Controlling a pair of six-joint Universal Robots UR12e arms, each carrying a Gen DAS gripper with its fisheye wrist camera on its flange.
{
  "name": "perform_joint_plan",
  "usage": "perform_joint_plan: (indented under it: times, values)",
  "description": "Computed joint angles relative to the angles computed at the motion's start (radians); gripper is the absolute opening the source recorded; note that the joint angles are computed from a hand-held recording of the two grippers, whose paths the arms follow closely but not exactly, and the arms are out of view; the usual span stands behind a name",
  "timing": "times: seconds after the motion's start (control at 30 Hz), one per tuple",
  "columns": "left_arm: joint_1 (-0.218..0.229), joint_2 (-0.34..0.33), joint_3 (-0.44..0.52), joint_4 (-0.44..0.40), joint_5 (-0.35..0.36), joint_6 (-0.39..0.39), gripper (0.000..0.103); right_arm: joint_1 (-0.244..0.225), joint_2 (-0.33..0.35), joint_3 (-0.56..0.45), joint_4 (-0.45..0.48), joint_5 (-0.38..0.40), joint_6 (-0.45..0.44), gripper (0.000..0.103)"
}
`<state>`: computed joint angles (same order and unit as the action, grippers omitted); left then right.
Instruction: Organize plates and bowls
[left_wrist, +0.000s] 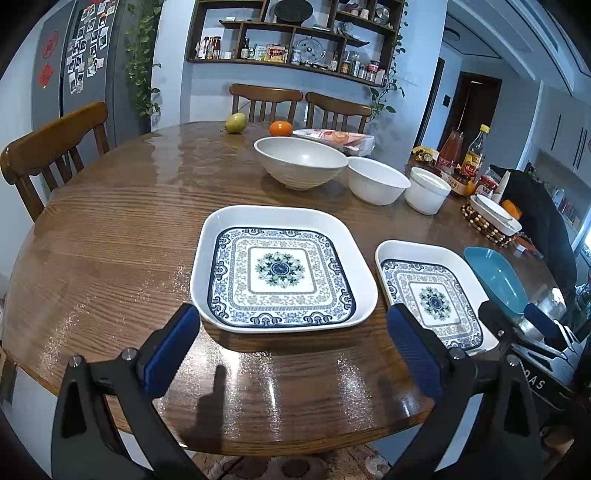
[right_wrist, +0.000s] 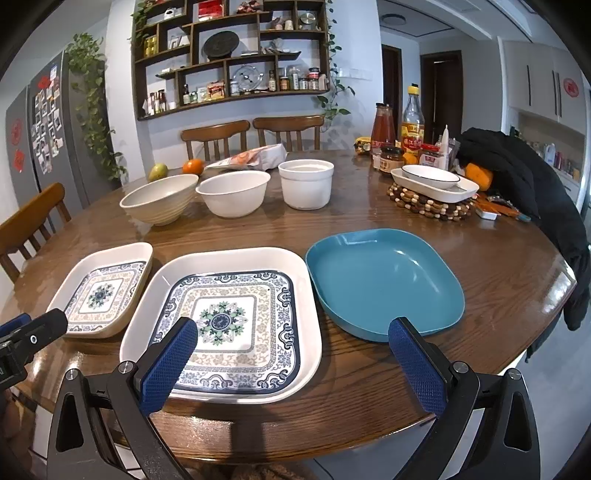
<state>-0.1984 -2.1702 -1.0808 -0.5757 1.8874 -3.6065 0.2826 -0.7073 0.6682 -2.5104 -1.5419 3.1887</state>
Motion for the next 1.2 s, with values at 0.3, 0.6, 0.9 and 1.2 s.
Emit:
perform_joint_plan:
  times: [0.3,0.6,0.9,1.2]
  values:
    - [0.000,-0.007,0.012,-0.015,-0.012,0.004,0.100,-0.001,0.002,-0.003,0.001,0.018,-0.004,0.103]
    - [0.006,-0.011,0.018,-0.037,-0.048,-0.034,0.100,-0.004,0.001,0.002,-0.001,0.038,0.028,0.103]
    - [0.006,-0.013,0.019,-0.033,-0.086,-0.029,0.097,-0.006,0.003,0.001,-0.001,0.055,0.036,0.103]
    - [0.006,-0.016,0.023,-0.041,-0.069,-0.042,0.096,-0.006,0.003,0.001,0.000,0.057,0.039,0.103]
